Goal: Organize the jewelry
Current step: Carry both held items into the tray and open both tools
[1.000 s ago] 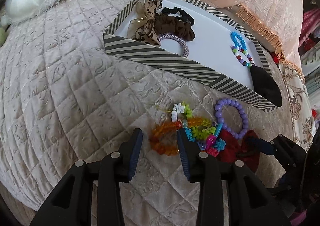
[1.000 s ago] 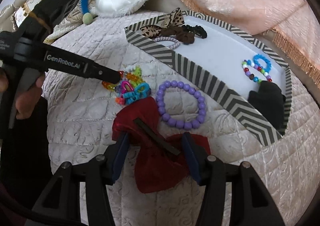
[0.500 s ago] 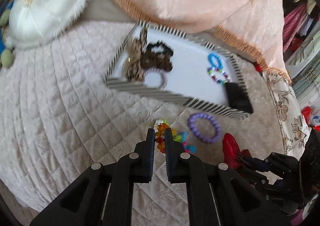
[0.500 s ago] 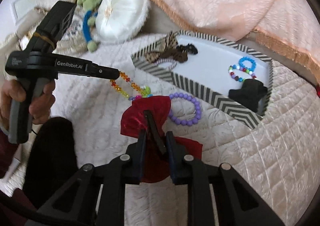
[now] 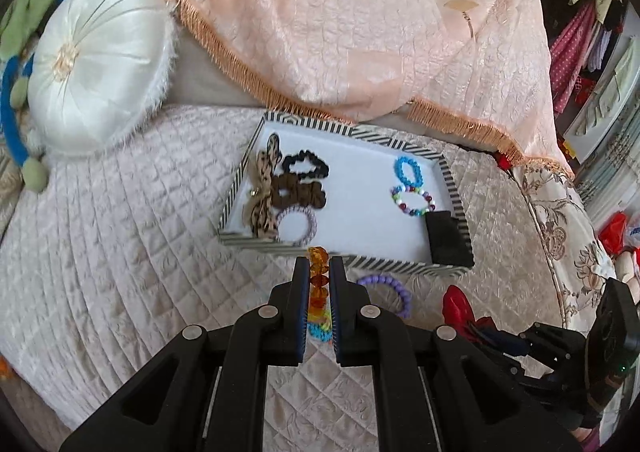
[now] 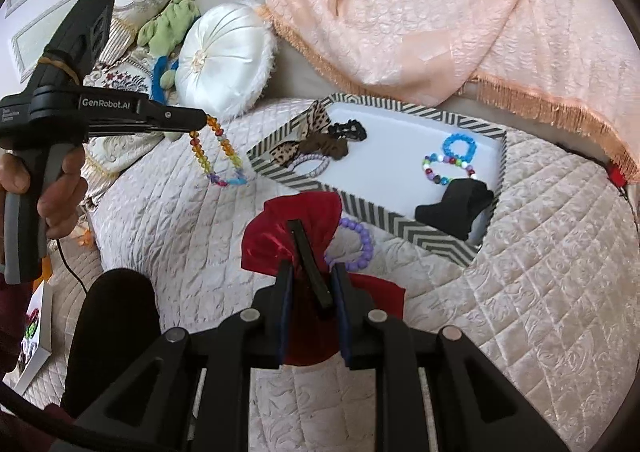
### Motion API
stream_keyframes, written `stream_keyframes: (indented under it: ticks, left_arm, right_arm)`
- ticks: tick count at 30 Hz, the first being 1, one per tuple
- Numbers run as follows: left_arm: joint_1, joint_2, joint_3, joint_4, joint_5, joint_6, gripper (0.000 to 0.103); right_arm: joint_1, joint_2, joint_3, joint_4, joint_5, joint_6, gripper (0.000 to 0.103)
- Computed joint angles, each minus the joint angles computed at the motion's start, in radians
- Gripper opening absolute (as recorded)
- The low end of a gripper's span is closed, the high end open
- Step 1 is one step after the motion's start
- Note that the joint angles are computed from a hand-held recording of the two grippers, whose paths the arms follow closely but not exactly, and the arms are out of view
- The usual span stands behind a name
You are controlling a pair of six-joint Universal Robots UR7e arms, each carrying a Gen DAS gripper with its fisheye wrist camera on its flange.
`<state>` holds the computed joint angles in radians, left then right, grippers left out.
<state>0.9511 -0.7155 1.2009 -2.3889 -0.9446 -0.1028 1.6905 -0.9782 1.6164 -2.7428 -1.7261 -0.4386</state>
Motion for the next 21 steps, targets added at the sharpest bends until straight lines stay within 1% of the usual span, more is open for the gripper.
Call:
stream_keyframes:
  ticks: [12,21]
  left_arm:
    - [-0.012,0.136,-0.184,0.072,0.028,0.043,0.0]
    - [-0.003,0.256,-0.366,0.153,0.038,0.078,0.0]
  right_arm:
    - [-0.012,0.048,-0.086,0.001,-0.024,0.062,0.019]
    - [-0.024,0.131,-0.221,0.037,-0.04,0.119,0.019]
